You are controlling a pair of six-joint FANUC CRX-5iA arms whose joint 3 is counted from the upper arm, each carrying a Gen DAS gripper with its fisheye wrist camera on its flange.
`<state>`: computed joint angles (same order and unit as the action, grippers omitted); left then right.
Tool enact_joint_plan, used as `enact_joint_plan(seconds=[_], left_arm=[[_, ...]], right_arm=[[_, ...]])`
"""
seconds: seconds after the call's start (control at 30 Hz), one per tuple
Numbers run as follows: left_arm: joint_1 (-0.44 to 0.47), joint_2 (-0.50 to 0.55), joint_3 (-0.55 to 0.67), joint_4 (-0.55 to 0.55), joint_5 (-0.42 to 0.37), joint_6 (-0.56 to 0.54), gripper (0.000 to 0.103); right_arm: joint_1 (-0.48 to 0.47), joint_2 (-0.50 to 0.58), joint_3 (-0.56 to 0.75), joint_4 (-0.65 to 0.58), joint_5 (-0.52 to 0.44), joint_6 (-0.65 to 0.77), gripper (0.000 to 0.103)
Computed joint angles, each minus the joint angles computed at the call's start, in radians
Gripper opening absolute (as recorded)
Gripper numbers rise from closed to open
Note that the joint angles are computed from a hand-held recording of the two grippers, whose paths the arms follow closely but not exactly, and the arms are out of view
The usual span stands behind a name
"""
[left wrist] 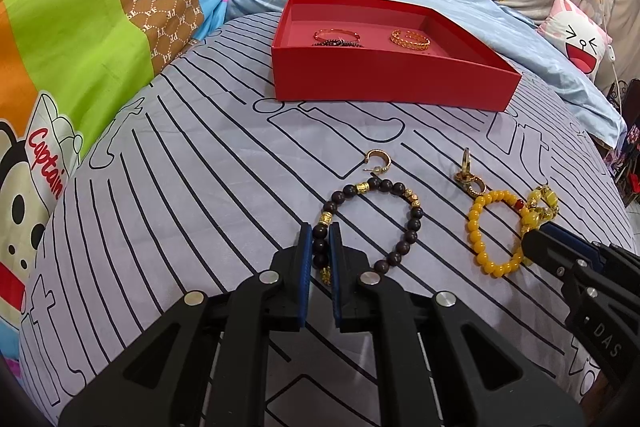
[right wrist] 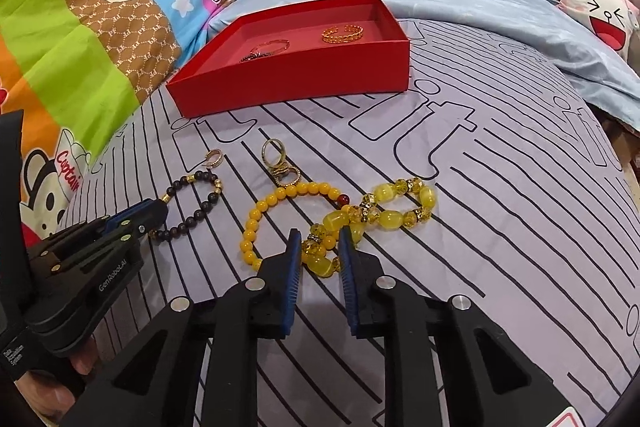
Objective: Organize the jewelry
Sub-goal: 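Grasp the yellow bead bracelet with the right tool while the left tool holds the black bracelet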
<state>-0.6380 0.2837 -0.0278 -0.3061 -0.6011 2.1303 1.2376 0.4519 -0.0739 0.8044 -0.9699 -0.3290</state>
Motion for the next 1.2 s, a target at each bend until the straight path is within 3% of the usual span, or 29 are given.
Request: enact_joint_plan(seconds=[0.13,0.43,0.67,1.2], left_arm=[[0.001,-0.001,-0.002,0.003,0.003,-0.002,0.008],[0.006,-0.002,-0.010,0.017,0.015,-0.011,0.008],[0.050,-0.027,-0.083,0.148,0.102,-0.100,0.008],[0.045,-0.088,-0.109,0.208,0.093,-0.170,0.008]], right_arm=[[-0.001,-0.013,-0.016,-0.005,0.003,-0.023,0.010],[-0.006,-0.091,-0.126,0.045,0.060,-0.183,0.008],[0.006,-0.132,-0.152,0.102,0.034,-0.232,0.008],[0.024,-0.193,-0.179,0.186,-0.027,-0.275,0.008]])
